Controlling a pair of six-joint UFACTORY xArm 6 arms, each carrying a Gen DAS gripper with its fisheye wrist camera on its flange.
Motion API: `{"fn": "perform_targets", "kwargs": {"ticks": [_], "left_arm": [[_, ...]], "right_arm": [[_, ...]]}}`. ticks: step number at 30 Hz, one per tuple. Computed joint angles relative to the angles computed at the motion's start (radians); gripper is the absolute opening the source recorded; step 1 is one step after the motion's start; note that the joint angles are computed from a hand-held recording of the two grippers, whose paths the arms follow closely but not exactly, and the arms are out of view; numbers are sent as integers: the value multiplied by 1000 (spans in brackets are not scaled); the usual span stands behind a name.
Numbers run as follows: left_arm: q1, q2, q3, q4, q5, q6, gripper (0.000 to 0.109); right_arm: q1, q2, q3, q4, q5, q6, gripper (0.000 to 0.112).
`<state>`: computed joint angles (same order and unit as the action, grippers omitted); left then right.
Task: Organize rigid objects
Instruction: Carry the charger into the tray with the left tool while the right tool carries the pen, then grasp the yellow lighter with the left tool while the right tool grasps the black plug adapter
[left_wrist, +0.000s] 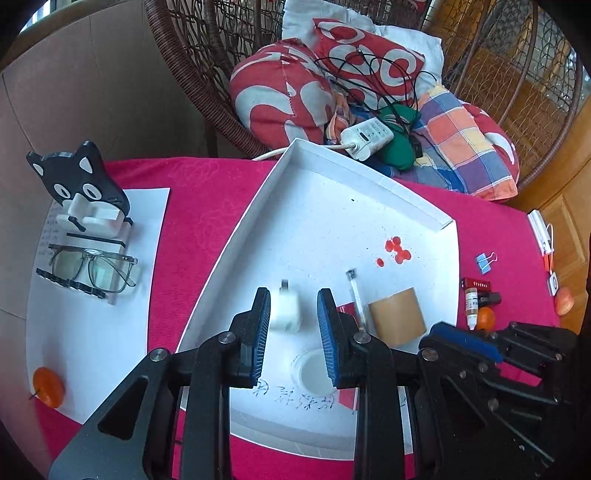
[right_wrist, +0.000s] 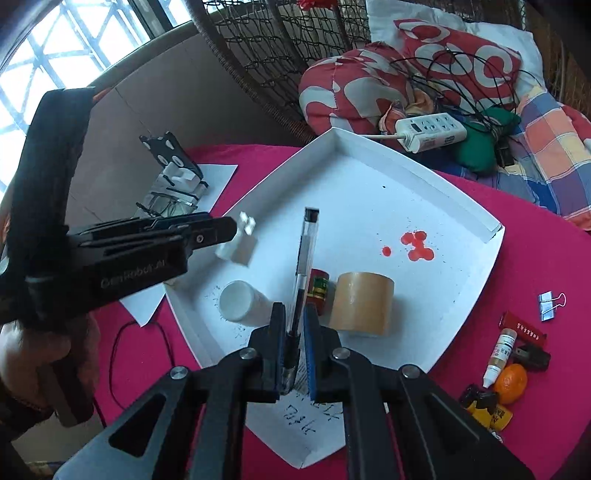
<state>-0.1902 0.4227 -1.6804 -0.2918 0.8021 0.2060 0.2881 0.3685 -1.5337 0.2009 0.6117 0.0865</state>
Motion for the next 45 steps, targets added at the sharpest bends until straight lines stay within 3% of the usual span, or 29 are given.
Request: {"fn": "perform_targets", "kwargs": {"ticks": [2, 3, 4, 5, 7, 14, 18, 25, 31, 36, 38, 40, 42, 45], "left_arm": [[1, -9, 15, 3, -13, -8, 55], [2, -16, 26, -1, -25, -10, 83], [3, -24, 41, -12, -41, -10, 92], [3, -32, 54, -8, -55, -19, 93], [0, -40, 65, 26, -66, -57, 102], [-37, -112, 143, 38, -121, -74, 102], [-81, -144, 167, 2, -108, -51, 102], [-190, -187, 213, -14, -77, -37, 102], [-290, -159, 194, 7, 23, -97, 102], [-353, -84, 142, 24, 109, -215, 102], [-372, -53, 124, 58, 120, -289, 97], [-382, -20, 96, 57, 141, -341, 72], [-394, 8, 73, 63, 147, -388, 65], [-415, 39, 47, 103, 135, -454, 63]], "right_arm": [[-6, -5, 12, -18, -13, 37, 11], [-10, -15, 28, -27, -22, 55, 15], [-12, -20, 36, -48, -27, 78, 32], [-15, -29, 50, -60, -35, 92, 68], [-20, -47, 81, -60, -60, 108, 103], [-41, -119, 175, -67, -108, 131, 103], [-70, -177, 242, -72, -146, 136, 103], [-193, -319, 422, -145, -209, 230, 103], [-324, -440, 597, -152, -215, 294, 103], [-402, -501, 676, -78, -187, 232, 103], [-422, -521, 695, -66, -180, 201, 103], [-443, -534, 706, -48, -168, 153, 103], [-467, -544, 717, -35, -152, 102, 103], [-506, -540, 718, 13, -130, 19, 103]]}}
